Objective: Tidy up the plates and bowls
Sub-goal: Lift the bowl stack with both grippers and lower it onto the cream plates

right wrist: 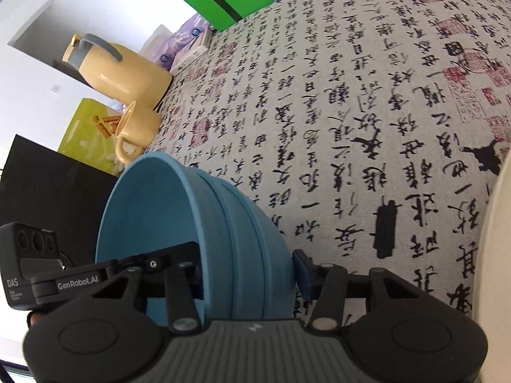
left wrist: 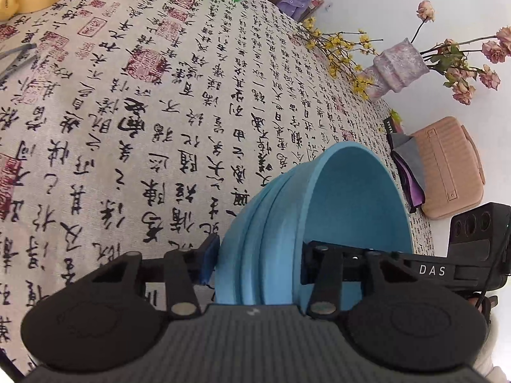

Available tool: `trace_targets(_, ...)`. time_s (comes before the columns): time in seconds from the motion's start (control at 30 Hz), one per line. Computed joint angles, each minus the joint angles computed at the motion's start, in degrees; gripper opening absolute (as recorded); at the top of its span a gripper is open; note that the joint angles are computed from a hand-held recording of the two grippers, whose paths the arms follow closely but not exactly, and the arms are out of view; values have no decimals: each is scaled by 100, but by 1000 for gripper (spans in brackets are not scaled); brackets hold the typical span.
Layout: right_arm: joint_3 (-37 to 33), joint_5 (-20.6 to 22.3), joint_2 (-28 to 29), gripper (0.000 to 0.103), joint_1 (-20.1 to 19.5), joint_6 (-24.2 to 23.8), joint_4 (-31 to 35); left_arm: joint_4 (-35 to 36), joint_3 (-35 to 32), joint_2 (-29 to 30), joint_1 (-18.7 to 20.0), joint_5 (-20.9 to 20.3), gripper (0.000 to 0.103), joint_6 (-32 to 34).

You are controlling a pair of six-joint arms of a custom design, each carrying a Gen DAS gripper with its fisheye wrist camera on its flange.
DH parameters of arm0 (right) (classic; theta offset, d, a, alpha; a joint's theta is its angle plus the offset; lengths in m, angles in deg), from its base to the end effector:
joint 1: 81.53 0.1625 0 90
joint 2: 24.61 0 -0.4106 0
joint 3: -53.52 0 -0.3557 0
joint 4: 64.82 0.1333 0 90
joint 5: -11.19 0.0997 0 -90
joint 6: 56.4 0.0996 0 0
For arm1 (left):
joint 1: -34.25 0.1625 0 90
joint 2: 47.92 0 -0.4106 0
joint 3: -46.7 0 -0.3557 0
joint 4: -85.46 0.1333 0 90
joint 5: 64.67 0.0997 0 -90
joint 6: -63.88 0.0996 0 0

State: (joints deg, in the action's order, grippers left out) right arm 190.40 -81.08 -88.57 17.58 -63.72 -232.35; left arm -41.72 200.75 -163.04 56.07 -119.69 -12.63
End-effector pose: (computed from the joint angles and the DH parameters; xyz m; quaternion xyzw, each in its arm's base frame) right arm 0.1898 -0.3667 0.1002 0.1420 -0.9889 0.0405 0.0192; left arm -0.1145 -0.2509 0.2261 -0.0647 0.9515 -0.2819 0.1050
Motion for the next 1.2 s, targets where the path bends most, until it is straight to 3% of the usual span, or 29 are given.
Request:
trace_targets(0.2, -244, 142, 108, 48, 304, -27, 239, 1325, -279, -607, -465, 221, 46, -764)
trace_targets(0.33, -246, 135, -27, 48, 306, -55, 381, 1161, -259, -457, -537, 182, 46, -891)
trace_targets(0.43, -203, 130, -264, 48, 167, -108, 576, 592, -204, -51, -491, 123, 46, -770)
trace_targets(0.63, -132, 61, -1091, 47, -308, -509, 1046, -1674, -198, 1657, -210, -27, 46, -43)
trace_targets(0.83, -277, -57, -2057, 47, -909, -937, 1784, -3698, -658, 3608, 130, -375, 46, 743)
trace_targets(1.0, -541, -187, -2660, 47, -1461, -1220, 2397, -4737, -1208, 4938, 371, -737, 46, 943)
trace_targets(1.2, -862, -242, -3013, 47, -2072, -1531, 2980, -5151, -1791, 5989, 457, -996, 46, 1014)
